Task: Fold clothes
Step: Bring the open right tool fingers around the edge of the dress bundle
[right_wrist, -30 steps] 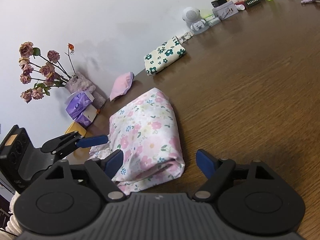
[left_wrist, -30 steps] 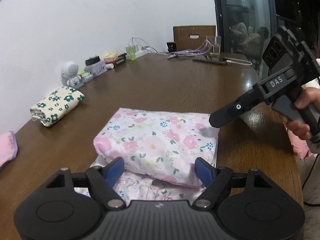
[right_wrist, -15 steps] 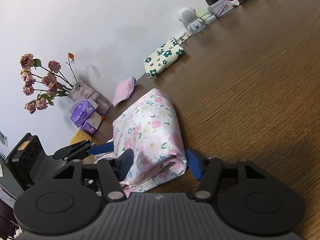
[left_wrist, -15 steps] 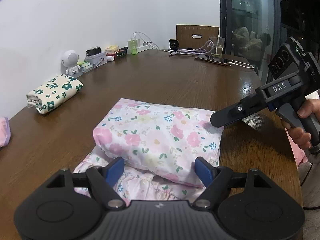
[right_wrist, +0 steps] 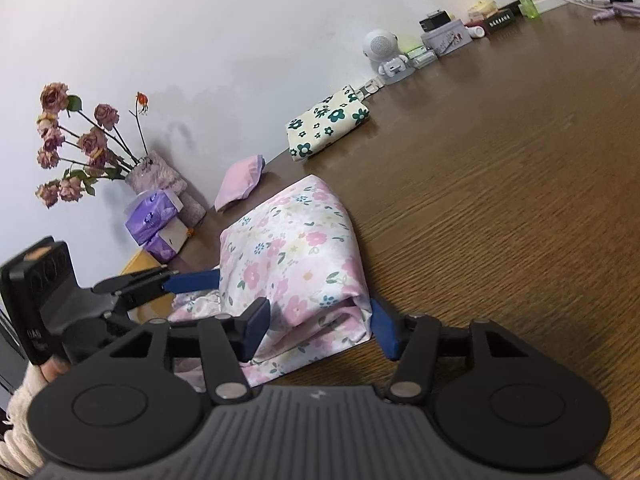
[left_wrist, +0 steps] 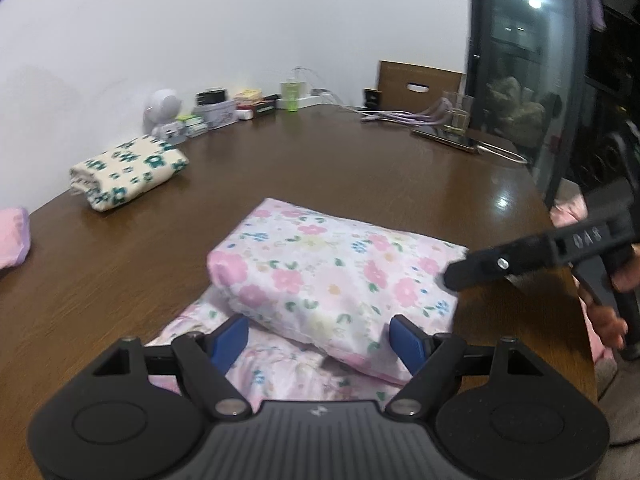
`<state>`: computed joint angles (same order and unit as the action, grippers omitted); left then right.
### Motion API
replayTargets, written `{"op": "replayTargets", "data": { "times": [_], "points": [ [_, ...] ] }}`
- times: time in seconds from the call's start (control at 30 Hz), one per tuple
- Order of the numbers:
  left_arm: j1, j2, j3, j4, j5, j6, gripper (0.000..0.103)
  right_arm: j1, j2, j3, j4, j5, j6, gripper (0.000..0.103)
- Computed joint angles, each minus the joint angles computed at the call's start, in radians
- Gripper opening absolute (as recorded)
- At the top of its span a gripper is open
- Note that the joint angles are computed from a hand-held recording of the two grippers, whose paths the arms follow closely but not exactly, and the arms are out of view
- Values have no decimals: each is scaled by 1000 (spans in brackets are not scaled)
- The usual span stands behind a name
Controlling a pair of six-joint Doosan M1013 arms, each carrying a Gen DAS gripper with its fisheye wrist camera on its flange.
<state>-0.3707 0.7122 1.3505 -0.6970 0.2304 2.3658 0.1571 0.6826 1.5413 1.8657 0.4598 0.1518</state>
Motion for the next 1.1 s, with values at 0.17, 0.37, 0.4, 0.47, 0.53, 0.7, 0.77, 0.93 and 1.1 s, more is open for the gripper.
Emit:
{"op": "replayTargets", "data": {
  "times": [0.17, 0.37, 0.4, 0.47, 0.53, 0.7, 0.77, 0.93, 1.1],
  "points": [
    [5, 0, 0, -26, 4, -2, 77, 8, 0, 4, 49, -20, -68, 56],
    [5, 3, -5, 7, 12, -44, 77, 32, -10, 20, 149, -79, -260, 56],
    [5, 4, -5, 8, 13, -46, 77, 35, -11, 24, 167, -86, -290, 56],
    [5, 3, -3, 7, 12, -49, 77, 38, -13, 25, 186, -95, -326, 56],
    [5, 4, -4, 7, 15, -52, 77, 42, -14, 27, 214, -104, -368, 56],
    [6, 9, -12, 25, 25, -70, 77, 43, -15, 26, 214, -108, -365, 56],
    [7, 11, -14, 22, 28, -67, 77, 43, -16, 28, 224, -107, -374, 56],
    [7, 13, -17, 17, 32, -55, 77, 44, -16, 30, 233, -109, -382, 55],
    [9, 15, -22, 1, 41, -38, 77, 46, -16, 30, 241, -114, -392, 55]
  ]
}}
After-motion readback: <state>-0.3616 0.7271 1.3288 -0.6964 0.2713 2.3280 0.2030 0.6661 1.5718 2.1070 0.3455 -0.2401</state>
